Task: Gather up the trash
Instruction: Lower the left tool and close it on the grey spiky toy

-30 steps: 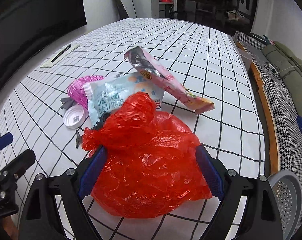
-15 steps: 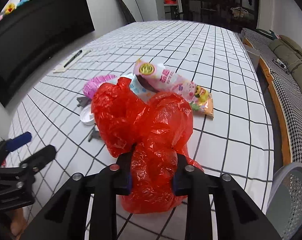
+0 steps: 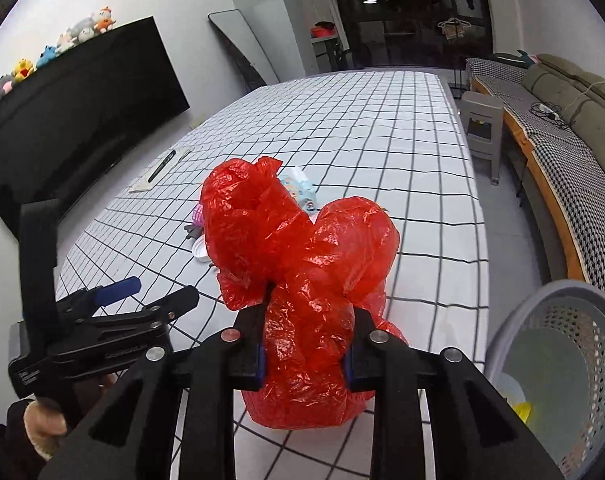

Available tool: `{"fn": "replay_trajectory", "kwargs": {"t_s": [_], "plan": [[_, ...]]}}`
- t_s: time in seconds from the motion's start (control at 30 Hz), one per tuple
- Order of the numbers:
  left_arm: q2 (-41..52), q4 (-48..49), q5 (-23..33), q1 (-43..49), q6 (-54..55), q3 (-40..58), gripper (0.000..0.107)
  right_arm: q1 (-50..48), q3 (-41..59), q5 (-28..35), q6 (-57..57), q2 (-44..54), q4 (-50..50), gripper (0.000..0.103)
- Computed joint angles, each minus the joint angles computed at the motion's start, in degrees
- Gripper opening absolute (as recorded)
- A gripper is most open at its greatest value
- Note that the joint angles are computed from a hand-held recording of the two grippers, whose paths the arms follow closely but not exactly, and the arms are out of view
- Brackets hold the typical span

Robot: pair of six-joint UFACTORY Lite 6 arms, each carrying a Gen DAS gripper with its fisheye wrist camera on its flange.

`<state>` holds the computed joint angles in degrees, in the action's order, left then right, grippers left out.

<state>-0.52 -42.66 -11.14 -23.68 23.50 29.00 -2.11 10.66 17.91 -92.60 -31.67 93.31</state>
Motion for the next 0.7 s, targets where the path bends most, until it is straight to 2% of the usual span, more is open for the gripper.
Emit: {"fn": "replay_trajectory", "kwargs": {"t_s": [0.13, 0.3, 0.5, 0.6, 0.7], "plan": [[3.5, -0.6, -0.2, -2.1, -0.9, 2.8, 0.094, -6.3, -3.1, 3.5, 6.8, -5.8, -9.8, 0.026], [9.4, -0.8, 0.1, -3.5, -2.2, 7.8, 0.094, -14.0, -4.4, 8.6, 5.5, -6.5, -12.2, 0.025], [16.7, -12.5, 1.6, -4.3, 9.3, 15.2, 0.094, -21.6, -4.7, 14.3, 2.9, -6.1, -13.6, 0.026], [19.4, -17.3, 3.4, -4.0, 14.5, 18.4, 0.094, -23.1, -4.2, 15.3, 1.0, -4.5, -12.7, 0.026], [21.7, -26.4, 2.6, -5.1, 23.5, 20.8, 0.094, -24.7, -3.9, 16.4, -1.4, -2.6, -11.2, 0.026]]}}
